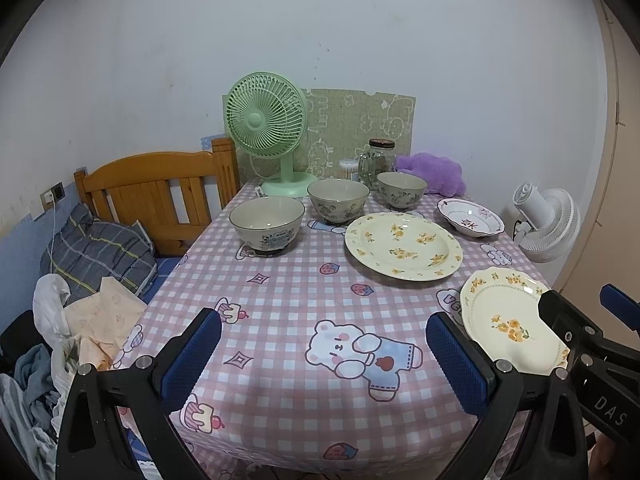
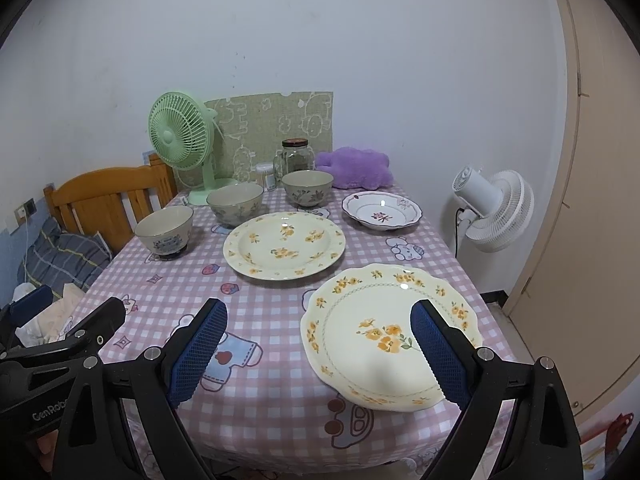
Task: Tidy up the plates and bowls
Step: 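Move the right tool toward the scalloped yellow-flower plate's rim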
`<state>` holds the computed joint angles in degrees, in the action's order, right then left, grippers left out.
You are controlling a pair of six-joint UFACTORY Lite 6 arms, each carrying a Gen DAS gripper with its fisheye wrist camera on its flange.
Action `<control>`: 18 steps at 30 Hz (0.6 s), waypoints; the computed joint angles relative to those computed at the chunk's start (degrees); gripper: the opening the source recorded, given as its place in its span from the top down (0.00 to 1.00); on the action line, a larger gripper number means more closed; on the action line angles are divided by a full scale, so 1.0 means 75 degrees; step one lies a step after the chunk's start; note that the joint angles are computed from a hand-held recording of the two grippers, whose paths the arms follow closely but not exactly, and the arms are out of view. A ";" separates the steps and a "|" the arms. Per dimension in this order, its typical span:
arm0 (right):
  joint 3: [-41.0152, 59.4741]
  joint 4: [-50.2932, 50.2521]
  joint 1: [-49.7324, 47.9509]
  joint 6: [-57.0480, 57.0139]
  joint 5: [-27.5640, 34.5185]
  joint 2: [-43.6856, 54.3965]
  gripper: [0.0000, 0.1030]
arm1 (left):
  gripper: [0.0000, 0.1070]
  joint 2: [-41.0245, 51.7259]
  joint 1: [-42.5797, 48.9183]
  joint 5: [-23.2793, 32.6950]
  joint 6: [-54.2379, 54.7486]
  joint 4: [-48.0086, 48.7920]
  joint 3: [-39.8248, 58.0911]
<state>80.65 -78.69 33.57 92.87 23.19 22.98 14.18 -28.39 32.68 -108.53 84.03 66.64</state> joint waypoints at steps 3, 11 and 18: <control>0.0045 0.0194 -0.0024 -0.0171 -0.0042 -0.0026 0.08 | 0.04 -0.0030 0.0005 -0.0041 -0.0076 0.0042 -0.0011; 0.0005 0.0056 -0.0016 -0.0048 -0.0019 -0.0059 0.08 | 0.05 -0.0018 0.0098 -0.0167 -0.0130 0.0112 0.0039; -0.0043 0.0157 -0.0050 -0.0192 -0.0156 -0.0169 0.08 | 0.05 -0.0088 0.0083 -0.0146 -0.0334 0.0250 -0.0106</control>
